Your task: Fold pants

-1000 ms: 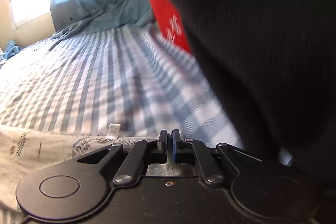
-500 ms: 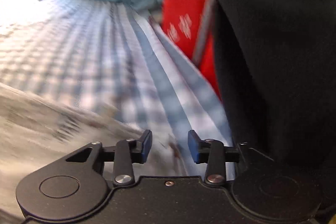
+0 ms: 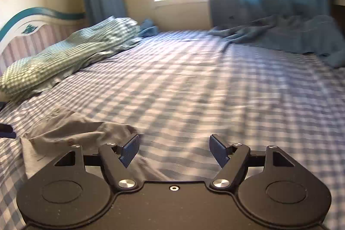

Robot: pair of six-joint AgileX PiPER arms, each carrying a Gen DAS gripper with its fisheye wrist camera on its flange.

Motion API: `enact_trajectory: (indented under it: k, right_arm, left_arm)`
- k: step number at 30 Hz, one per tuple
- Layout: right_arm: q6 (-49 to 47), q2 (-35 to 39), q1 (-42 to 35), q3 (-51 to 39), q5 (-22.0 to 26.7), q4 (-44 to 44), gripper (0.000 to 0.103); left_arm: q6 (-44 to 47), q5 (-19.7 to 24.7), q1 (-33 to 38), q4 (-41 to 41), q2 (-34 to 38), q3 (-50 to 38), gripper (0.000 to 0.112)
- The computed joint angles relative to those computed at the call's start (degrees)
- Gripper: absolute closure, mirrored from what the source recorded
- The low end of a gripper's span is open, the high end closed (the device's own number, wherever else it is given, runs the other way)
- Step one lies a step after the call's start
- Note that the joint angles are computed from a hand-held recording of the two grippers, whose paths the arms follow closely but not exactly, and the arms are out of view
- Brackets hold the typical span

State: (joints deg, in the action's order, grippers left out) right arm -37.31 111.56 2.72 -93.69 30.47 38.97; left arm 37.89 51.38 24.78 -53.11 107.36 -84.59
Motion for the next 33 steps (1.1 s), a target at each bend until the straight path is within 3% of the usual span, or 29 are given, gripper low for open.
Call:
enact_trajectory:
  k: [2, 3, 5, 6, 8, 10, 13, 15, 18, 20, 21, 22, 23, 25, 28, 33]
  right_arm:
    - [1.5, 2.4, 1.2, -2.9, 1.9, 0.0, 0.03]
    - [2.7, 3.3, 1.9, -4.1, 2.4, -0.4, 0.03]
    - [2.3, 3.9, 2.4, -4.3, 2.4, 0.9, 0.03]
    - [2.8, 3.7, 2.6, -4.0, 2.6, 0.8, 0.03]
    - [3.7, 4.4, 2.6, -4.7, 2.8, -0.1, 0.03]
    - [2.9, 3.9, 2.7, -3.3, 2.0, 0.0, 0.033]
    - [0.3, 3.8, 2.4, -1.9, 1.6, 2.8, 0.033]
    - [-0.1, 4.5, 2.1, -2.7, 3.1, 4.2, 0.034]
    - [-1.0, 6.7, 1.3, -6.8, 8.8, 6.5, 0.034]
    - [0.3, 8.6, 1.5, -10.8, 13.0, 5.1, 0.034]
    - [1.0, 9.6, 1.6, -12.9, 14.7, 4.1, 0.034]
    - [2.2, 10.4, 1.9, -14.7, 15.7, 2.6, 0.034]
    - [3.4, 11.1, 2.1, -16.1, 16.2, 1.3, 0.034]
    - [4.9, 12.8, 2.2, -19.1, 17.5, 0.8, 0.034]
    - [6.3, 15.2, 1.7, -23.8, 21.7, 2.3, 0.039]
    - [7.6, 17.1, 0.2, -27.5, 28.6, 6.9, 0.048]
  left_arm:
    - [-2.8, 3.0, 0.8, 0.5, 3.9, -4.5, 0.028]
    - [-4.2, 4.5, 1.0, 0.5, 5.8, -6.5, 0.038]
    - [-8.3, 6.3, 0.1, 2.7, 8.7, -10.2, 0.075]
    - [-9.5, 5.1, -0.6, 4.2, 8.8, -10.4, 0.108]
    - [-5.8, -0.1, -1.9, 3.1, 6.3, -7.1, 0.109]
    - [4.9, -6.4, -2.9, -1.8, 1.8, -1.6, 0.11]
    - [14.9, -13.1, -4.9, -4.5, -2.1, 2.4, 0.11]
    - [10.5, -18.4, -7.7, 3.9, -0.4, 1.4, 0.11]
    - [3.8, -16.6, -7.5, 10.5, 3.9, -0.3, 0.109]
    - [8.4, -19.2, -7.0, 7.1, 1.4, 4.0, 0.096]
    - [8.7, -20.9, -7.3, 7.4, 0.3, 5.7, 0.076]
    - [6.6, -24.4, -7.8, 9.4, -1.4, 8.0, 0.044]
    - [5.7, -28.0, -8.3, 10.2, -3.3, 10.9, 0.035]
    - [10.9, -32.5, -9.6, 6.0, -6.4, 14.7, 0.032]
    - [28.0, -38.0, -13.9, -7.7, -10.5, 19.5, 0.028]
    - [56.7, -43.5, -22.9, -28.9, -9.3, 20.7, 0.027]
